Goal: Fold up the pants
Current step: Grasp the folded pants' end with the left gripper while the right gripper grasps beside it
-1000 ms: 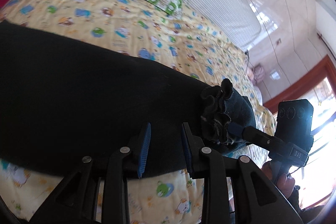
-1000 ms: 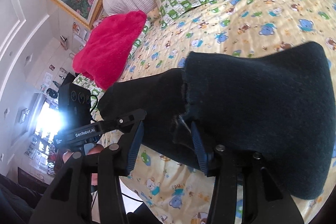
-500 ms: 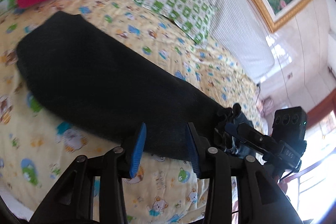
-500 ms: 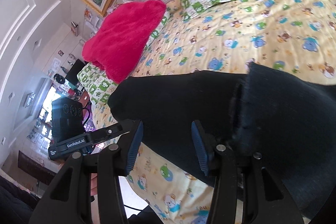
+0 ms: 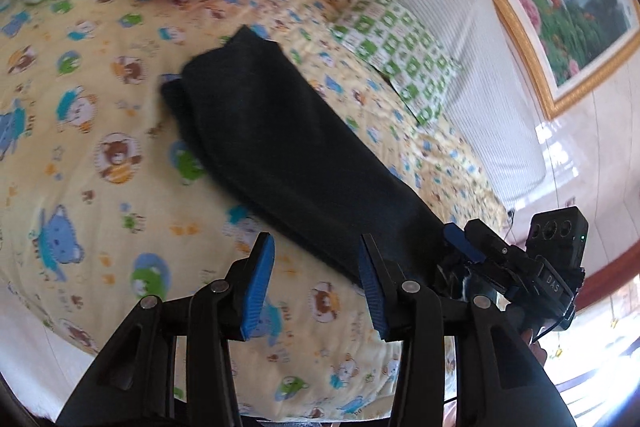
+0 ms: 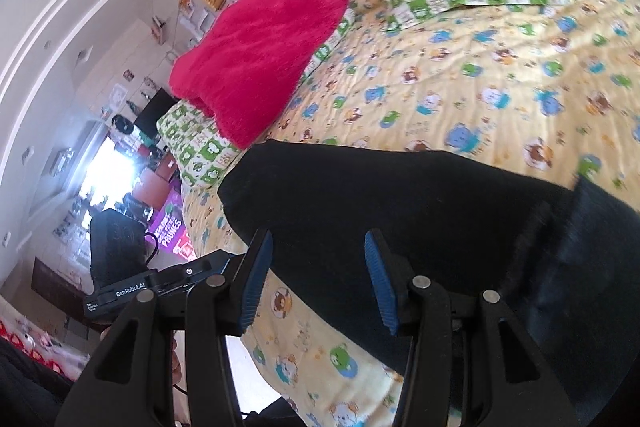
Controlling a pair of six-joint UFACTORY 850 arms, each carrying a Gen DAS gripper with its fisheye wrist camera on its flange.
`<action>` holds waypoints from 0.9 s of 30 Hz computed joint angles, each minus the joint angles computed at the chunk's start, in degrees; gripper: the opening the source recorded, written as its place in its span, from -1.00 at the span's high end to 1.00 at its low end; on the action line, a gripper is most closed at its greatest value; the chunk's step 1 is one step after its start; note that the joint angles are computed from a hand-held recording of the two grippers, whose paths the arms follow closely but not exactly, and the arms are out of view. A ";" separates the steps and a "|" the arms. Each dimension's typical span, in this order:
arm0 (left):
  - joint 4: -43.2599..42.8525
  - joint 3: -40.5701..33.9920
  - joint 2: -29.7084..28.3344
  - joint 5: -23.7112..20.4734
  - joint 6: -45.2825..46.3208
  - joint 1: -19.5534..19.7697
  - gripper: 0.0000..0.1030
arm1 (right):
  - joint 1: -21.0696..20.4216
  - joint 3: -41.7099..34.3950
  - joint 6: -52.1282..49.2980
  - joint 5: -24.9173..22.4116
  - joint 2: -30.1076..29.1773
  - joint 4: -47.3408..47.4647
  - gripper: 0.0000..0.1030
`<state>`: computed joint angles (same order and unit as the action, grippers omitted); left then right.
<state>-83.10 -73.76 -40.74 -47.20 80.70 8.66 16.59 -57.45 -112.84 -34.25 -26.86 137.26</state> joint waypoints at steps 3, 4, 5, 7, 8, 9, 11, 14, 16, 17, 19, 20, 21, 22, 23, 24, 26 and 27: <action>-0.38 -0.83 -0.87 -0.20 -1.45 0.60 0.16 | 0.52 -3.32 2.07 1.90 -1.64 -3.42 0.03; -0.28 -1.38 -1.33 0.02 -2.17 0.66 0.16 | 0.57 -4.07 2.73 2.12 -2.06 -4.19 0.03; -0.34 -1.65 -1.60 0.22 -2.53 0.71 0.16 | 0.66 -5.48 4.19 2.40 -2.86 -5.85 0.03; 0.00 -2.86 -2.68 0.15 -4.16 0.92 0.15 | 0.88 -7.77 6.23 3.39 -4.03 -8.47 0.03; 0.05 -3.24 -3.03 0.11 -4.79 0.93 0.16 | 0.95 -8.53 6.90 3.72 -4.37 -9.41 0.03; -0.12 -3.59 -3.37 0.04 -5.22 1.02 0.16 | 1.10 -9.94 8.00 4.27 -5.06 -10.94 0.03; -0.09 -4.59 -4.24 -0.40 -6.21 1.19 0.16 | 1.22 -12.10 10.12 5.00 -6.15 -13.78 0.02; -0.56 -6.16 -5.51 -0.62 -7.52 1.55 0.16 | 1.50 -16.02 14.39 6.64 -8.18 -19.32 0.02; -0.89 -7.08 -6.21 -0.67 -8.54 1.72 0.16 | 1.60 -18.51 17.37 7.37 -9.64 -23.03 0.02; -1.08 -7.71 -6.71 -0.80 -9.12 1.85 0.16 | 1.65 -20.36 19.68 7.85 -10.68 -25.95 0.02; -0.91 -9.02 -7.70 -1.15 -10.40 1.98 0.16 | 1.72 -23.55 23.94 8.61 -12.49 -31.27 0.02; -0.90 -9.44 -8.02 -1.27 -10.93 1.96 0.16 | 1.77 -25.77 27.35 9.08 -13.71 -35.31 0.02; -0.85 -9.86 -8.35 -1.47 -11.34 1.95 0.16 | 1.82 -28.00 30.69 9.37 -14.92 -39.30 0.02; -0.63 -10.37 -8.69 -1.52 -11.90 1.86 0.16 | 1.79 -29.68 32.92 9.16 -15.87 -42.28 0.02; -0.70 -10.52 -8.81 -1.43 -12.15 1.79 0.16 | 1.84 -31.86 35.72 8.98 -17.10 -45.93 0.02; -0.89 -10.67 -8.94 -1.37 -12.39 1.71 0.16 | 1.88 -33.88 38.65 8.88 -18.19 -49.54 0.02; -1.07 -10.87 -9.20 -1.30 -12.86 1.67 0.12 | 1.93 -37.83 43.78 7.90 -20.38 -56.18 0.02; -1.43 -10.88 -9.29 -1.02 -13.20 1.58 0.12 | 2.00 -40.43 46.55 7.08 -21.85 -60.20 0.02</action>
